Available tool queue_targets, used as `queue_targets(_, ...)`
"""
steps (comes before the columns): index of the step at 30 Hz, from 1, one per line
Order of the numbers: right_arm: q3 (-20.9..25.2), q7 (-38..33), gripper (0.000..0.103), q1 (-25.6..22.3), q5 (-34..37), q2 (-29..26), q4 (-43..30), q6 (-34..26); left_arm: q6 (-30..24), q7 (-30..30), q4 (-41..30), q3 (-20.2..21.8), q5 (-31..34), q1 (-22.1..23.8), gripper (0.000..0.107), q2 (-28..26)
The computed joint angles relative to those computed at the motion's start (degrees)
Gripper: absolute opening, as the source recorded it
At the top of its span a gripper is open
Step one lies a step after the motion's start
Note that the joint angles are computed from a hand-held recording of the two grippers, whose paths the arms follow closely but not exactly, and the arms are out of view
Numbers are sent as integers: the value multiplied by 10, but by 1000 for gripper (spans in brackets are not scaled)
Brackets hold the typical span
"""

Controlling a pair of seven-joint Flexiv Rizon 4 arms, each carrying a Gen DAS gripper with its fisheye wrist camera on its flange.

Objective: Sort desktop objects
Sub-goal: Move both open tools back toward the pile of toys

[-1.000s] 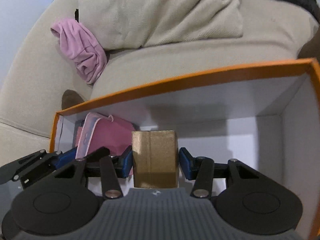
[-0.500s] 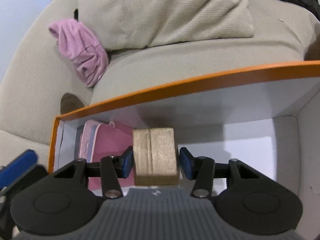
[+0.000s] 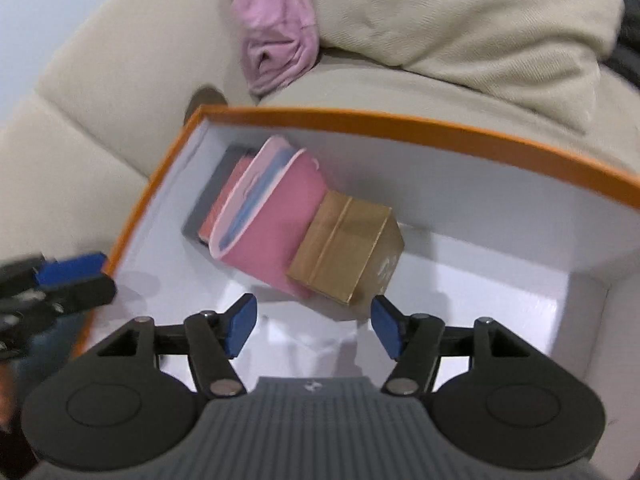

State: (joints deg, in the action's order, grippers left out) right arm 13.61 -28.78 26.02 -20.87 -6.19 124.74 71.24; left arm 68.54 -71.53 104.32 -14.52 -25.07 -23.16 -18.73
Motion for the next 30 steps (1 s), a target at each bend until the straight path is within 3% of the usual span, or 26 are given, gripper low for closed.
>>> queue_targets(2,-10,8,65,10,-54,-6,-11,-40,-3,10,-1,-6,-7,3,41,-4)
queue_targets(4,-17,18,63,15,-99,-13,-17,-53,-4,25,2,-16,-23,9,31,-6)
queue_targets(10,-31,60,51,16,-172,-21,-20,-76,2,56,18,-25,-58,11,28,-1)
queue_targets(20,-21,63,53,9,-179,-17,-16,-80,9,40,13,-10,-47,0,27,-3)
queue_targets(25,-14,138,56,10,-228,28,10,-90,23,6,22,9,-6,-5,27,28)
queue_targets(30,11,307,56,-13,-392,104,67,-45,22,15,66,17,0,-5,27,90)
